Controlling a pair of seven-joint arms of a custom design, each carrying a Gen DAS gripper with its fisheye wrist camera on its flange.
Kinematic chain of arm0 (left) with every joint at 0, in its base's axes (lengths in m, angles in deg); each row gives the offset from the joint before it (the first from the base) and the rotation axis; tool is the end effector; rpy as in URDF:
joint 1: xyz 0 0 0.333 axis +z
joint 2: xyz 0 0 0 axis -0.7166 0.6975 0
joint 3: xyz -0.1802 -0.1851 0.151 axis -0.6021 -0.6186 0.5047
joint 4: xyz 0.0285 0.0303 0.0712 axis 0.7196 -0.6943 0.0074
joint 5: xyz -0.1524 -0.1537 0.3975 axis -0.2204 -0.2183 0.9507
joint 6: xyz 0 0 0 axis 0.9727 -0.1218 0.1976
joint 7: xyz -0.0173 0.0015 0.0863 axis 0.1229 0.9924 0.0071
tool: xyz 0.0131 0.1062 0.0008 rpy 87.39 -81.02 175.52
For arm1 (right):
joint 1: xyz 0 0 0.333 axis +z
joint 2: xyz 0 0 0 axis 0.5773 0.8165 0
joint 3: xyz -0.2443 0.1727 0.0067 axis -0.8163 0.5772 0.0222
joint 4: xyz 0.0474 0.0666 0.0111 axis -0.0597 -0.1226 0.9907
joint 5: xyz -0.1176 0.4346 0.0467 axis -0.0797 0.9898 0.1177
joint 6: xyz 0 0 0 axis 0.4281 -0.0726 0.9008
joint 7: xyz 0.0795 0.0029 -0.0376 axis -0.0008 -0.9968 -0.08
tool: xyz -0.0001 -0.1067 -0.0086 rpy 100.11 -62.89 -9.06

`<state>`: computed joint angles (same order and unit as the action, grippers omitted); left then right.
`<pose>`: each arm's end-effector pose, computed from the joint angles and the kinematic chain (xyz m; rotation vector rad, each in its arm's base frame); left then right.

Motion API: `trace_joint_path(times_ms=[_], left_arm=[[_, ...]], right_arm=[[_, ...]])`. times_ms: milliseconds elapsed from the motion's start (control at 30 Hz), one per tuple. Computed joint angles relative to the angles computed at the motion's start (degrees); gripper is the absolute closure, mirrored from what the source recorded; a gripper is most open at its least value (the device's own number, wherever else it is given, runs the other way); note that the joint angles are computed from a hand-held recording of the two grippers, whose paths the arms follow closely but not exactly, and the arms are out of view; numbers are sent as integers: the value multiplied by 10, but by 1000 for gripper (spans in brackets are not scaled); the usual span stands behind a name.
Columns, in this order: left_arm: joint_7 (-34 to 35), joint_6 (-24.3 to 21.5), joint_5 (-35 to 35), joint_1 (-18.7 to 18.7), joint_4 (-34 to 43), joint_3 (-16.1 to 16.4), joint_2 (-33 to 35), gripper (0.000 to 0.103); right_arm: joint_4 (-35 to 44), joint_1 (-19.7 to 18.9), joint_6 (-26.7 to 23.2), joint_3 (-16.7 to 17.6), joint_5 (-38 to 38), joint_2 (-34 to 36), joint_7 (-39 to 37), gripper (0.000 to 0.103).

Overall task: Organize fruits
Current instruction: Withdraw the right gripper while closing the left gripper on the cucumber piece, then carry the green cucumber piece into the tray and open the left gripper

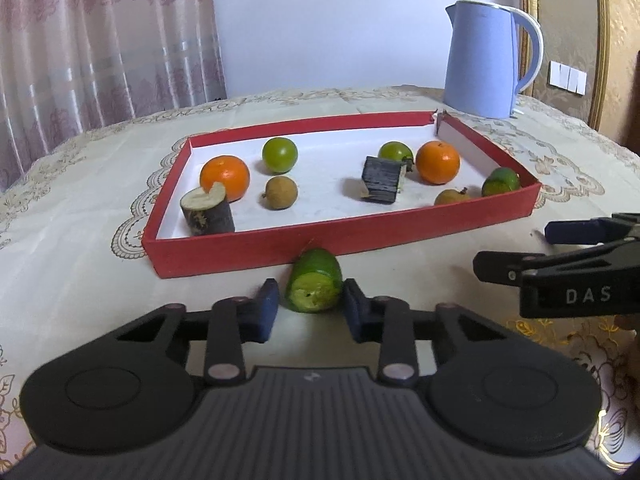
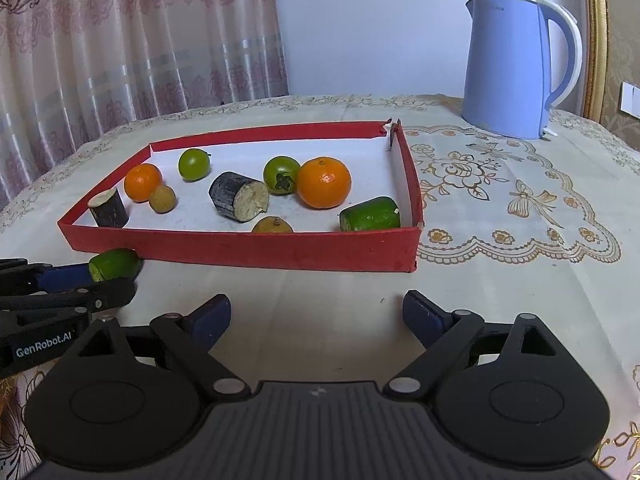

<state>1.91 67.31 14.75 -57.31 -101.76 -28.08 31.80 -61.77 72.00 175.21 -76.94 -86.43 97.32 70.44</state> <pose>0.3879 -0.3209 0.4356 -1.7240 1.4921 -0.7076 0.4629 0.4926 0.4319 -1.8922 1.1946 -0.4935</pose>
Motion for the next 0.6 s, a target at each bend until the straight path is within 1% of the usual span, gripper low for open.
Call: trace_joint_path(times_ms=[133, 300, 400, 500, 600], left_arm=[[-6, -10, -1, -1, 5, -3, 4, 76], [-4, -15, -11, -8, 6, 3, 3, 76], [-1, 0, -20, -10, 1, 10, -6, 77], [3, -6, -19, -6, 3, 2, -12, 77], [8, -1, -21, -4, 5, 2, -18, 77]], right_arm=[[2, 0, -6, 2, 6, 1, -12, 8], [3, 1, -10, 3, 10, 2, -21, 7], [3, 2, -10, 2, 11, 3, -22, 7], [3, 2, -11, 2, 11, 3, -22, 7], [3, 3, -11, 2, 11, 3, -22, 7]])
